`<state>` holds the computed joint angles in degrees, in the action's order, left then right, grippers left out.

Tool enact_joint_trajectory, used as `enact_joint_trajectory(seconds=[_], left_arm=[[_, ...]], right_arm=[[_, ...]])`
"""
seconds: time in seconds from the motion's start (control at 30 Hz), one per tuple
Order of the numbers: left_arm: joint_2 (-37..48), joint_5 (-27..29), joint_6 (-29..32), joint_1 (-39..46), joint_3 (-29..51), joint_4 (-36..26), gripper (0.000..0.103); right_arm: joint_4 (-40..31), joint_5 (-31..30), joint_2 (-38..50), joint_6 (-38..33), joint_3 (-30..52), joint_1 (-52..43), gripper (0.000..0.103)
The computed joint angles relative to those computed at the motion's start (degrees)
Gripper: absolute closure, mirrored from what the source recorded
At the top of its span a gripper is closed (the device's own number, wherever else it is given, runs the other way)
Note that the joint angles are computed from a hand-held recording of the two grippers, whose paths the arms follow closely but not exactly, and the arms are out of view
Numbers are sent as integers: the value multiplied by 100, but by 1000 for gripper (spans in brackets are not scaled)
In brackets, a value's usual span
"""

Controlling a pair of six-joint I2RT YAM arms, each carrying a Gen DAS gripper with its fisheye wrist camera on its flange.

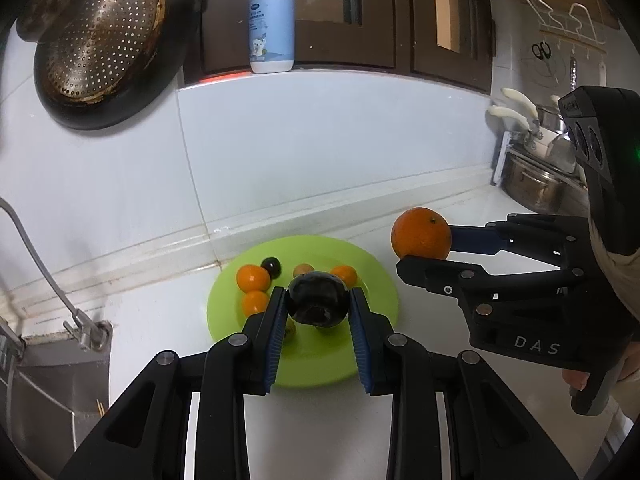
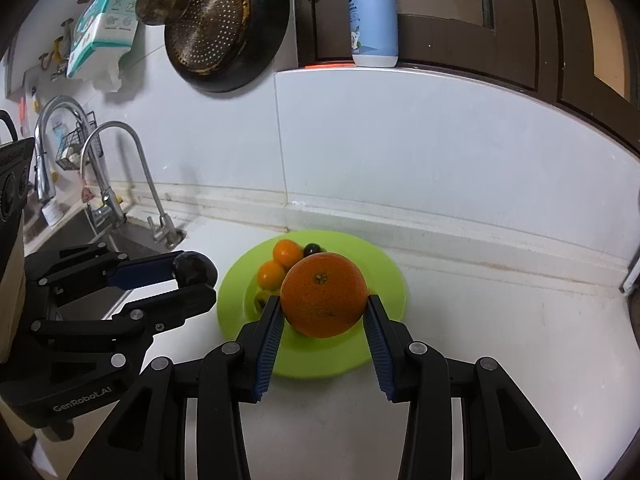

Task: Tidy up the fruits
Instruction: 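Carry the plum and orange over the green plate and release both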

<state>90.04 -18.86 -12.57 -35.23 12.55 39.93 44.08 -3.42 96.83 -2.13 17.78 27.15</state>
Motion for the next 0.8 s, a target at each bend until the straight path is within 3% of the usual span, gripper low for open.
enact_joint_trajectory(seconds=[0.8], left_arm=[[2276, 1091, 564, 1413, 1567, 250, 72]], right_arm=[[-687, -514, 2179, -187, 2335, -461, 61]])
